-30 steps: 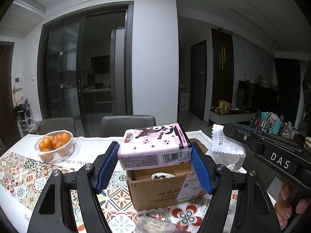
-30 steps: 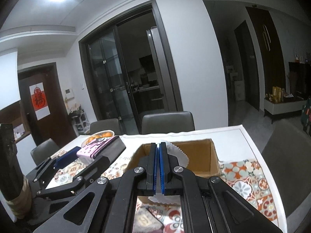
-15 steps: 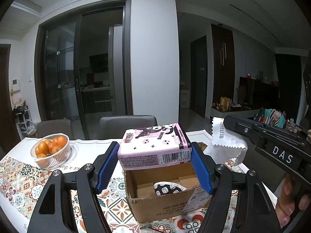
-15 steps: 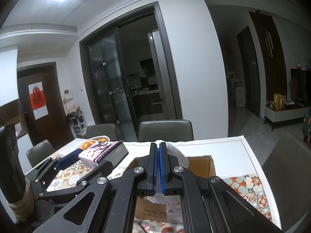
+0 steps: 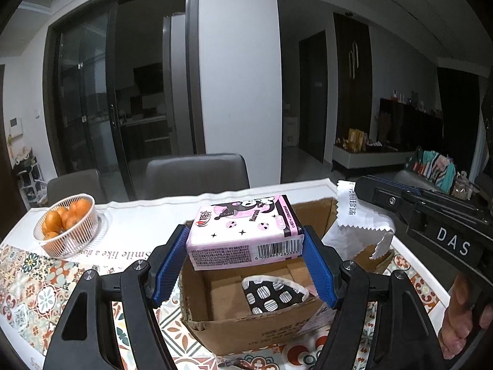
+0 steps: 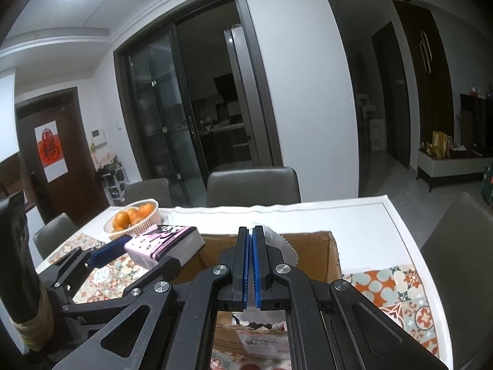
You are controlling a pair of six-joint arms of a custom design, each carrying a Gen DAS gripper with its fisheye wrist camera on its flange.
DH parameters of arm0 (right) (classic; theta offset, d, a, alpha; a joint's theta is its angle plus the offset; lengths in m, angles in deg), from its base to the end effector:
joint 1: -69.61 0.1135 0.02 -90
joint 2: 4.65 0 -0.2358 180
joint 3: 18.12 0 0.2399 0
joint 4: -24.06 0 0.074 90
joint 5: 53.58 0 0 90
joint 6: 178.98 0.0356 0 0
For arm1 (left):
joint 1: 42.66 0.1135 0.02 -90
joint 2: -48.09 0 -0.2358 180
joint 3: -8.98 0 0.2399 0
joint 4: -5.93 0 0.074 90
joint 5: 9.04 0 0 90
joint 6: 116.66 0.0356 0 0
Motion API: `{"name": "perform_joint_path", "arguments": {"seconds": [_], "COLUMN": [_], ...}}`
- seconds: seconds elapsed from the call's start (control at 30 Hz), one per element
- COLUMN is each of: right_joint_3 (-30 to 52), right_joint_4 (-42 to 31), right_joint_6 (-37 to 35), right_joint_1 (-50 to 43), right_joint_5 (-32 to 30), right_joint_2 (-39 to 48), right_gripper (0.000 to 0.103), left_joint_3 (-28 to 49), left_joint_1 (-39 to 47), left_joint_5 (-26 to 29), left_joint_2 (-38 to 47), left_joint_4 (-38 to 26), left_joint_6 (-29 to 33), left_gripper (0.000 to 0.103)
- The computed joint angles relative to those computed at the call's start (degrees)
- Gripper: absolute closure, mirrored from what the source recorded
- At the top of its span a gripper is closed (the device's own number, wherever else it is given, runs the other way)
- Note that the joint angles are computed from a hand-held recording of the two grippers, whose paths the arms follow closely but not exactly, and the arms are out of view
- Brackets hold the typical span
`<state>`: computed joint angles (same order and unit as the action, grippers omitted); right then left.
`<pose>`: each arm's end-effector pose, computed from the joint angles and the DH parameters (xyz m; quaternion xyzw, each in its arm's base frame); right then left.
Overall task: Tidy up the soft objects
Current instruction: 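Open both tools to drop the soap bar and white cloth into the box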
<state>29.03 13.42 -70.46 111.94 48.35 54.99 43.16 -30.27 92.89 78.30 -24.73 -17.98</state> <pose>0.1788 0.1529 0.2223 -0.1152 0.8240 0.2027 0.5165 0.1508 0.0256 0.1999 0.0271 0.8479 0.0085 0.5293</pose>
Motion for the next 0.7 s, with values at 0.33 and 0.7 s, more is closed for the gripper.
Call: {"name": "perform_joint_path", "arguments": {"seconds": [0.33, 0.7], "right_joint_3": [-0.44, 0.95], "right_joint_4": [2.41, -0.21], "right_joint_6": [1.34, 2.60], "right_joint_1": [-3.46, -3.75], "right_joint_5": [-3.36, -2.47], "right_joint_2": [7.69, 9.68], "right_gripper": [0.099, 0.075], "left_joint_3": [-1.32, -2.23], "left_joint_1": [-2.60, -2.19], "left_joint_5": [-2.88, -4.95], "left_joint_2": [9.93, 5.34], "left_joint_4": [5.84, 3.39], "left_joint_6": [1.17, 1.20], "left_gripper": [0.030, 0.016]}}
